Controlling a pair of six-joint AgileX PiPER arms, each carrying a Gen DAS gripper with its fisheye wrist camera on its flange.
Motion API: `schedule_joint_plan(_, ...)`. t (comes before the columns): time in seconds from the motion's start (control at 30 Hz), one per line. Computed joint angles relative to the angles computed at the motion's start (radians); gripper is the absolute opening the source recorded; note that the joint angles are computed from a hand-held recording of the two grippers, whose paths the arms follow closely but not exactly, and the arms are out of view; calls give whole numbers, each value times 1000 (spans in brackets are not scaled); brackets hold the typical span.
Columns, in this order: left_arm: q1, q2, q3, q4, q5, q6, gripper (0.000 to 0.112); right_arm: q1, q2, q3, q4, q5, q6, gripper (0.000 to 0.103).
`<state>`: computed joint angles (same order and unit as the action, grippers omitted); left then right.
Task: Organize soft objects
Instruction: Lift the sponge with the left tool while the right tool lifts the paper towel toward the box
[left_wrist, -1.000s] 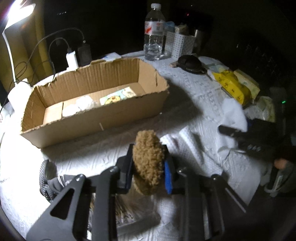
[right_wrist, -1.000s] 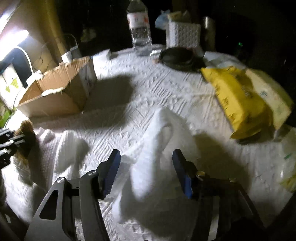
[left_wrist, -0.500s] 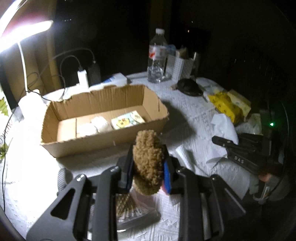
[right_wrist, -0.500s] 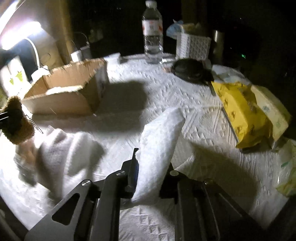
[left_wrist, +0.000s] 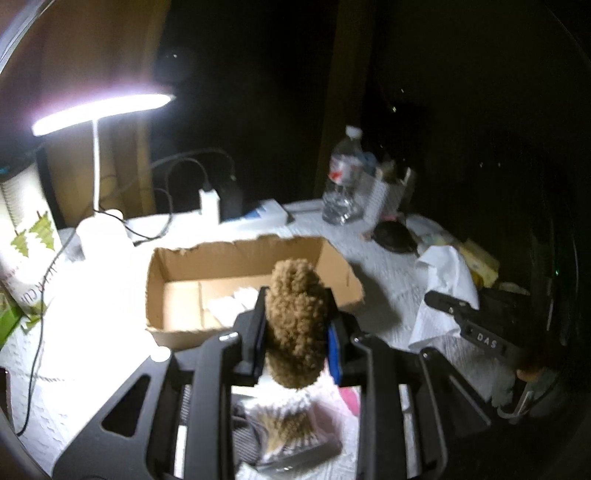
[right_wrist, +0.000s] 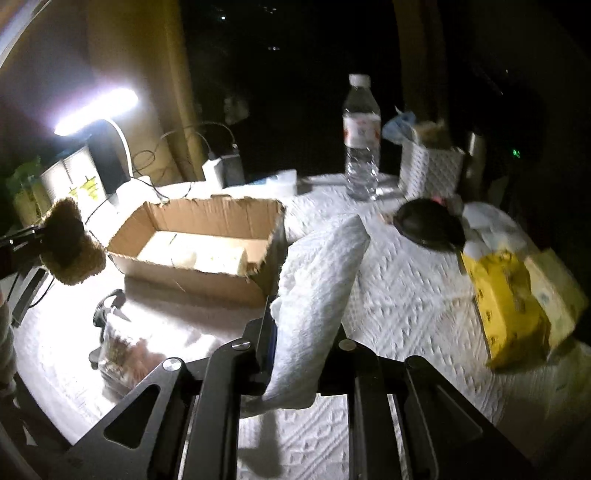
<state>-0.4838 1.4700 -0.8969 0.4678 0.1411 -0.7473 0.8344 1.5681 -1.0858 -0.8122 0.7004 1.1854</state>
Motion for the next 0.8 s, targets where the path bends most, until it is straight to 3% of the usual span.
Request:
schedule_joint_plan(0.47, 145, -17, 6, -391, -29, 425, 27, -3, 91, -167, 39, 5, -115, 16)
schedule_joint_plan(0.67, 181, 11, -8, -324, -37, 375, 27, -17, 148, -254, 65, 3, -177, 16)
schedule_joint_plan(0.8, 207, 36, -20, -446, -43, 501, 27, -30, 186, -306, 89, 0, -224, 16)
